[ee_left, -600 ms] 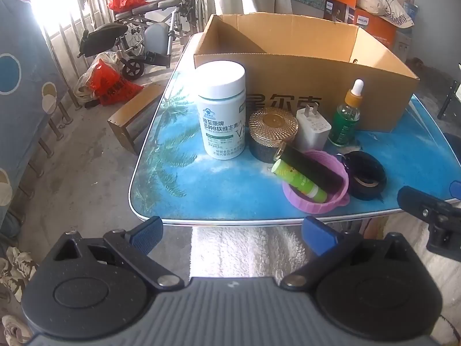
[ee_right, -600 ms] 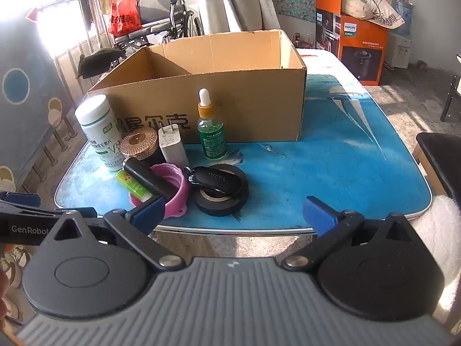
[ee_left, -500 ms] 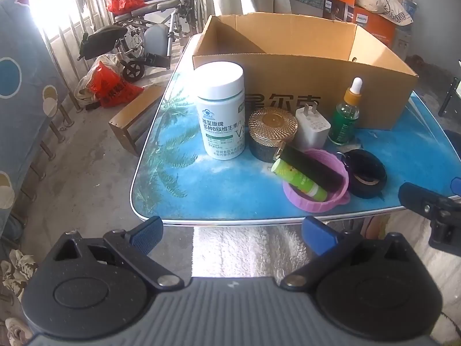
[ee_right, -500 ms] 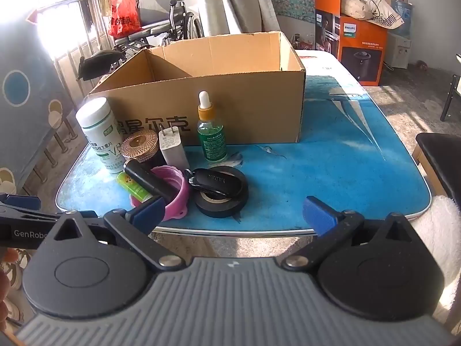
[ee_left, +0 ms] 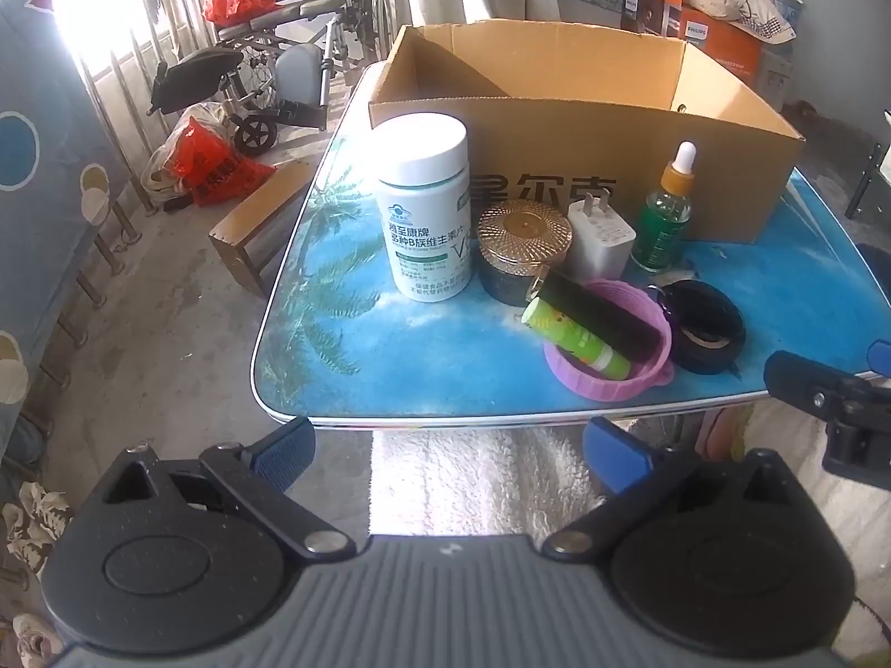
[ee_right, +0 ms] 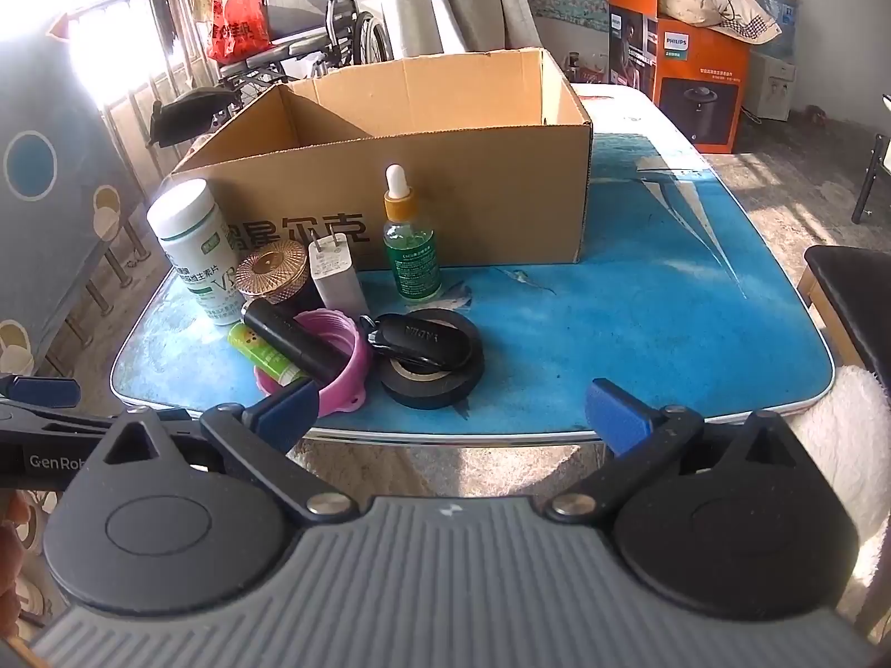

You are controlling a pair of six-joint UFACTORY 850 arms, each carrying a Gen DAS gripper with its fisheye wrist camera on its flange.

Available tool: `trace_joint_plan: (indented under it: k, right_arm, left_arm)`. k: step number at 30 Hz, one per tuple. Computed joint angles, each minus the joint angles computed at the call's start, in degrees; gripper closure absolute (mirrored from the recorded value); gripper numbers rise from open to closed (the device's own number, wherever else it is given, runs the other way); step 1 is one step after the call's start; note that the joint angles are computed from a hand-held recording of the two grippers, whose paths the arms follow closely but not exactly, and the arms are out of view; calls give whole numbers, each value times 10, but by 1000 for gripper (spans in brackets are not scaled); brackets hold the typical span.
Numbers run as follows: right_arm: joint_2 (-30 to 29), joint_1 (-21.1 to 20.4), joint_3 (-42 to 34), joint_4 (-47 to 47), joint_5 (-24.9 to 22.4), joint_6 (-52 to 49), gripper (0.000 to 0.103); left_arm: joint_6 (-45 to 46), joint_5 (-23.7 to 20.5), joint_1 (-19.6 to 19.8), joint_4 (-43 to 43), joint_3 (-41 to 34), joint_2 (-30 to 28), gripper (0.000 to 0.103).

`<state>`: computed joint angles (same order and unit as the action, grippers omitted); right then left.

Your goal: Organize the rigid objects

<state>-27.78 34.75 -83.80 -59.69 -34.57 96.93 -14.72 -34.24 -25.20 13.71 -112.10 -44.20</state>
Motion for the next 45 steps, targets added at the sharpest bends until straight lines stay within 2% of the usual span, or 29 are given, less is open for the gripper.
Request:
trace_joint_plan:
  k: [45]
  right_arm:
    - [-8, -2, -8, 11, 3, -9, 1]
  left_arm:
    - [-4, -10, 1, 9, -2, -4, 0]
